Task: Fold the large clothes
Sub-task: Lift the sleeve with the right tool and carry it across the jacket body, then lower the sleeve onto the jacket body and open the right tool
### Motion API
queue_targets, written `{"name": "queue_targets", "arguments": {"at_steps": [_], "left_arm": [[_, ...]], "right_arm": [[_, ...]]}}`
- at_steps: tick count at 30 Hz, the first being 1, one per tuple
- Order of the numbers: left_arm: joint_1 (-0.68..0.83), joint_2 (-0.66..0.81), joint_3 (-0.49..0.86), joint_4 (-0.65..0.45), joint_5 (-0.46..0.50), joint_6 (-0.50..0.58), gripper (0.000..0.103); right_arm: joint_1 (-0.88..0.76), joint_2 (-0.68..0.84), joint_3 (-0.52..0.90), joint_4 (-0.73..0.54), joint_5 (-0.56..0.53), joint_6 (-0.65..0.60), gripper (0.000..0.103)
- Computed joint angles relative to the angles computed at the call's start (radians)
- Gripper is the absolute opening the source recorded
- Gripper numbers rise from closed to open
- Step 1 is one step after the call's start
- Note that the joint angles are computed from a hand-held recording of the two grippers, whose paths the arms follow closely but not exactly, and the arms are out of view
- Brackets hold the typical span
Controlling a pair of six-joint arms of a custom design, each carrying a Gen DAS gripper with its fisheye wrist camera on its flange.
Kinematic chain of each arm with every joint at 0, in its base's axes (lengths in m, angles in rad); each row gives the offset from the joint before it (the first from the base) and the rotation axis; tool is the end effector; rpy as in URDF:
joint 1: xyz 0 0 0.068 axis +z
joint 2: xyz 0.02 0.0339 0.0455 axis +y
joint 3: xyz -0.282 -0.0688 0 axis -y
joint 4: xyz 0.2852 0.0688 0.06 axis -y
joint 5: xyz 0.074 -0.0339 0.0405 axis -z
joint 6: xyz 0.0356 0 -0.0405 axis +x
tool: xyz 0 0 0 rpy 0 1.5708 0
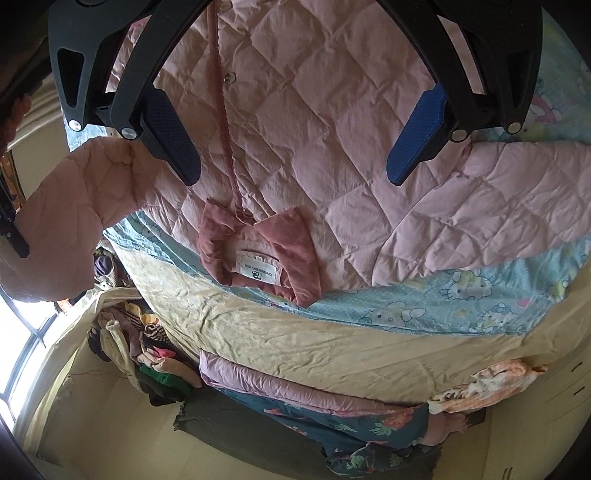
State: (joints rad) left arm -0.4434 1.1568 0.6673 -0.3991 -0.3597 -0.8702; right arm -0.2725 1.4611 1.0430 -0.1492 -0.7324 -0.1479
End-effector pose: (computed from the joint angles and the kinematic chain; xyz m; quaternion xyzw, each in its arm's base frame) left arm 0.2349 -0.0977 0.2072 -0.2548 0.8935 -0.0675 0.3636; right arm 0.3520 -0.0737 0.2788 -0.1209 0.8277 0.2133 0.5047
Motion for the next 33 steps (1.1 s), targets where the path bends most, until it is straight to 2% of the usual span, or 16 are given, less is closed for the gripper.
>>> {"name": "queue_targets", "arguments": {"at_steps": [12,24,29,33], "left_arm": [[0.118,-0.128,-0.111,0.022,0.08,0.015,0.095],[0.259,-0.228,-0.232,0.085,0.207,0.025,0.095],[0.288,-0.225,-0.259,0.122,0.254,0.017,0.095],[0.307,-0.235,-0.289,0.167,0.296,-0.008,0.095]], "right_arm": [[0.206,-0.038,-0.132,0.055,0.143,-0.065,0.019],[0.453,0.042,-0.265,0.116,0.323,-0.172,0.019],[0.522,0.062,-0.328,0.159,0.35,-0.215,0.02],[0.572,0.114,-0.326,0.119,0.36,-0.228,0.024]]}}
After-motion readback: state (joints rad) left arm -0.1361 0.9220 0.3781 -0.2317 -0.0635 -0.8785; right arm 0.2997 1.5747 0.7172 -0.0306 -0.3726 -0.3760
